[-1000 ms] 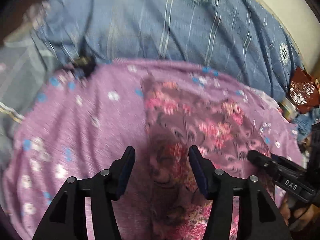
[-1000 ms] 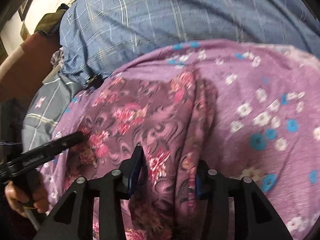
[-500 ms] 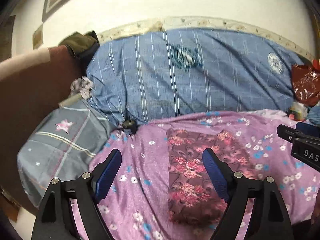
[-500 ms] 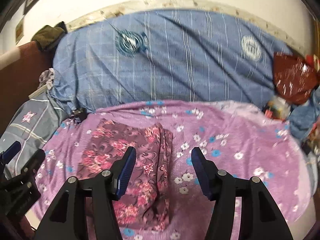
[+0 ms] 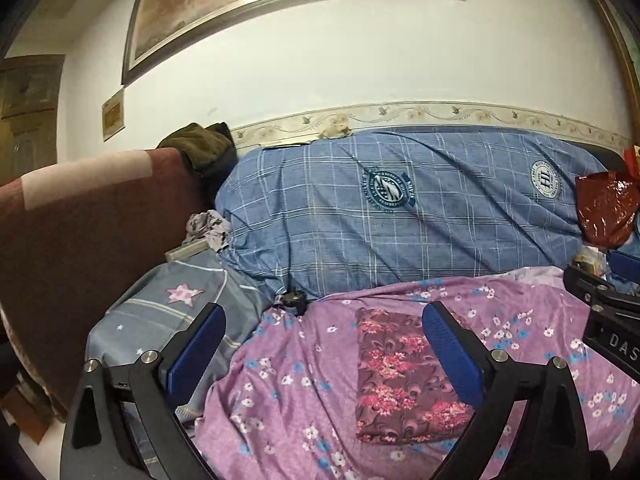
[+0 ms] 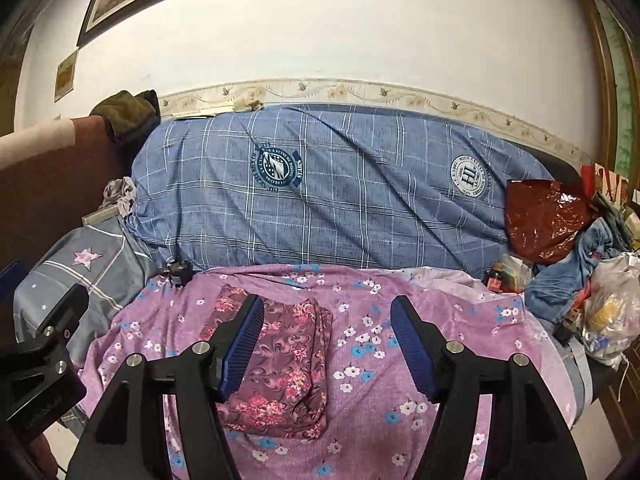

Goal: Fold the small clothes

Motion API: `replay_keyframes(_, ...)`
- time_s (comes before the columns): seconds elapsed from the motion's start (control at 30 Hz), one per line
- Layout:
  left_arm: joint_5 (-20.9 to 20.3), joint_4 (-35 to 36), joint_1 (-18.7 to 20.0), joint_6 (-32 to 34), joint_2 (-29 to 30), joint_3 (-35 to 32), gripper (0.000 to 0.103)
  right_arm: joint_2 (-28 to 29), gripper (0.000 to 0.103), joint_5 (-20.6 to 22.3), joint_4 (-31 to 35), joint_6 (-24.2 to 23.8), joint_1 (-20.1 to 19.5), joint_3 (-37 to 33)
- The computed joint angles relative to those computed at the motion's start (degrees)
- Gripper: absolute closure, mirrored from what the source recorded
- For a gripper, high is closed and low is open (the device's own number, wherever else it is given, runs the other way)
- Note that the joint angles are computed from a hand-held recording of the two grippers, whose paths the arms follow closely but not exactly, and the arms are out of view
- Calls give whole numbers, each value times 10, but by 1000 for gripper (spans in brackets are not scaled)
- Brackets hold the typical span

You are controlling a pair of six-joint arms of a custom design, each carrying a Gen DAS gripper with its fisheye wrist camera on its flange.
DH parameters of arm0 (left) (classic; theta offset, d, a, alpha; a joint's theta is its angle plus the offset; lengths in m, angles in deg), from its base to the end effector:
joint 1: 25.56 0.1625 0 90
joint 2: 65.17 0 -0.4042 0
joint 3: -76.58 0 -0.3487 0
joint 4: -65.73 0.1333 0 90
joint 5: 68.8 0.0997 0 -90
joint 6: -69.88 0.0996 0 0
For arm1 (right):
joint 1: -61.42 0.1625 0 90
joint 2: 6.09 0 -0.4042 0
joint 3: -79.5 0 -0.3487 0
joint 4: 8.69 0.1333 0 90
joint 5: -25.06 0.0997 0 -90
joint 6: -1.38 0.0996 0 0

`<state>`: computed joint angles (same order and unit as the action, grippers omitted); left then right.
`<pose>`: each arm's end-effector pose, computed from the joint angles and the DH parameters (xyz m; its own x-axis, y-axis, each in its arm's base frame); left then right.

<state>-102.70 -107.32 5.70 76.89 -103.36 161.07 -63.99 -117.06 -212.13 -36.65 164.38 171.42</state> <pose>-0.4621 -0.5332 0.1754 -0.6250 0.2682 -0.7331 0.7669 0.3859 -0.5127 0.1839 -0.5551 0.3966 -0.5830 0.3769 0.7198 -0.5083 0.5219 -0.6850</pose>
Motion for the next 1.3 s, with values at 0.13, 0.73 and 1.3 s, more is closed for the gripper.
replay_keyframes(0.13, 10, 15, -1, -17, -5, 11, 2, -6, 35, -6, -6, 5, 8, 19)
replay_keyframes(0.73, -25, 120, 38, -61, 13, -51, 2, -49, 35, 35, 132, 167, -23, 64)
replay_keyframes(1.3, -53, 161, 53, -83, 51, -92, 2, -55, 35, 50, 177, 221, -56, 75)
